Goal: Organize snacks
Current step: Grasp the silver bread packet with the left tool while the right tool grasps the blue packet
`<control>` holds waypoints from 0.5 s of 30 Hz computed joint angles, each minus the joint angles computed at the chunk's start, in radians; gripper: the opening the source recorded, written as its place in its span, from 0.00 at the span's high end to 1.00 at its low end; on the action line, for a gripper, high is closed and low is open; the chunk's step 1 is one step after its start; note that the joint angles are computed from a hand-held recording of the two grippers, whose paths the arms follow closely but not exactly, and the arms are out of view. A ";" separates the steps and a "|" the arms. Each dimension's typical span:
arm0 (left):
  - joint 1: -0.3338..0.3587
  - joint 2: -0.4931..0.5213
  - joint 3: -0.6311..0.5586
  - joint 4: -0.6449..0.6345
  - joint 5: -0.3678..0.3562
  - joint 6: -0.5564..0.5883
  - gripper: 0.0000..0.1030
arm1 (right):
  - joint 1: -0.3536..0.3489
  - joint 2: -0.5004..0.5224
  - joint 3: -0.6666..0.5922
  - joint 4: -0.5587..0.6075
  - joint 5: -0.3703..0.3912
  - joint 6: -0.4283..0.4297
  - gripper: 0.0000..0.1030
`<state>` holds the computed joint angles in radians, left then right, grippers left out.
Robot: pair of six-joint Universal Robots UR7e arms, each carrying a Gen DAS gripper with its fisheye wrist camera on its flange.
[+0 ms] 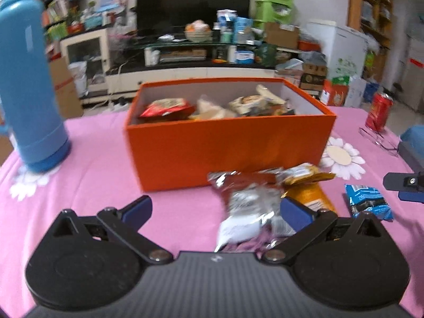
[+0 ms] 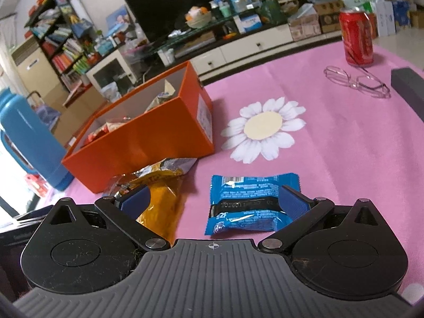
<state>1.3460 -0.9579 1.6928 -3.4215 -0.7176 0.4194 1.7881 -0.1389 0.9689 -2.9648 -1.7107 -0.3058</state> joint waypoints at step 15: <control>0.058 0.023 -0.090 0.331 0.011 -0.248 0.25 | -0.036 -0.041 0.038 -0.037 0.060 0.099 0.08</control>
